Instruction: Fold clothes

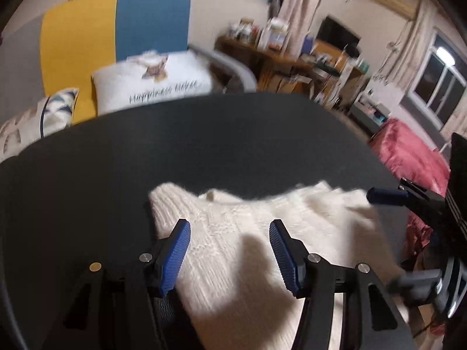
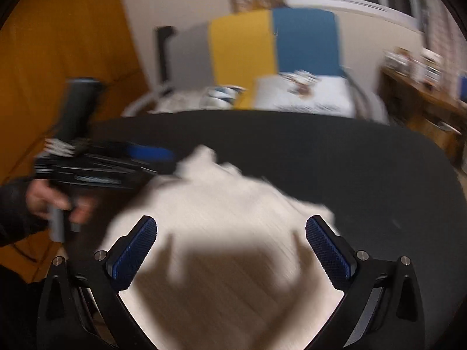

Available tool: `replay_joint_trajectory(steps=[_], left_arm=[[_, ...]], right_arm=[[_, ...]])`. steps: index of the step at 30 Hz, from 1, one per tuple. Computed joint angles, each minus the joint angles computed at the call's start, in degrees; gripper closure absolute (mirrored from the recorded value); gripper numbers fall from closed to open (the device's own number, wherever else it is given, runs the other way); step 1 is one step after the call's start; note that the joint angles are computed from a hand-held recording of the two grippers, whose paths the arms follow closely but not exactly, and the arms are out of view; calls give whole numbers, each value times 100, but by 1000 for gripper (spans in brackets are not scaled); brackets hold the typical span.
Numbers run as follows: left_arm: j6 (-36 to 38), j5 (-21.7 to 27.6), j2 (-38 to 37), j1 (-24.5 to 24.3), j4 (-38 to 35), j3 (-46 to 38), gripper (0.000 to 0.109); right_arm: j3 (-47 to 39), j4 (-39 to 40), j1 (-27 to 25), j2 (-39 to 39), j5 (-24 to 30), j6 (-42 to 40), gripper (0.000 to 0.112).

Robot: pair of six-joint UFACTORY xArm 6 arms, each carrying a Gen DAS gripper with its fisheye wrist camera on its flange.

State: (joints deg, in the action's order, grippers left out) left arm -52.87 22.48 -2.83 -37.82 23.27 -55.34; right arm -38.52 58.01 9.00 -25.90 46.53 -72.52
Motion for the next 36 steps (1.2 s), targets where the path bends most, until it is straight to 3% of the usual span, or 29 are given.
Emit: replay_joint_trajectory(steps=[2, 3, 7, 9, 11, 14, 16, 19, 22, 26, 30, 32, 33, 34, 36], left_arm=[[648, 290, 376, -49, -726, -283, 51], [682, 386, 478, -68, -759, -344, 50], [236, 71, 326, -39, -398, -165, 50], [-322, 181, 215, -29, 373, -220, 50], [-418, 314, 220, 3, 640, -364, 51], [652, 834, 810, 58, -394, -993, 51], [865, 1053, 1074, 59, -665, -1236, 49], [915, 1302, 1057, 57, -854, -1320, 50], [43, 1043, 291, -51, 21, -630, 50], [-1272, 1070, -682, -496, 1458, 136, 52], [-2034, 1281, -943, -1058, 1999, 488, 51], [-2441, 1457, -734, -1311, 2107, 508, 50], [-2888, 1586, -750, -1455, 2521, 551, 50], [-3298, 1737, -770, -1604, 2940, 602, 49], [-3482, 1691, -781, -1596, 3083, 631, 49]], right_arm=[[-178, -773, 216, 476, -251, 482, 9], [-239, -1100, 276, 750, -431, 712, 9], [-286, -975, -11, 896, -198, 686, 10], [-211, -942, -72, 769, -177, 614, 9], [-162, -1026, 33, 632, -329, 692, 9], [-168, -973, 109, 544, -201, 463, 9], [-194, -1048, 177, 492, -125, 413, 9], [-136, -1460, 358, 836, -458, 793, 10], [-19, -1260, 245, 657, -459, 713, 9], [545, -1294, 280, -202, -766, 707, 9], [1063, -1235, 176, -1166, -469, 788, 9], [1216, -1563, 390, -1146, -644, 1273, 9], [1283, -1738, 502, -1108, -734, 1533, 9], [1491, -1812, 627, -1180, -1040, 1554, 10], [1908, -1952, 854, -1320, -1644, 1538, 10]])
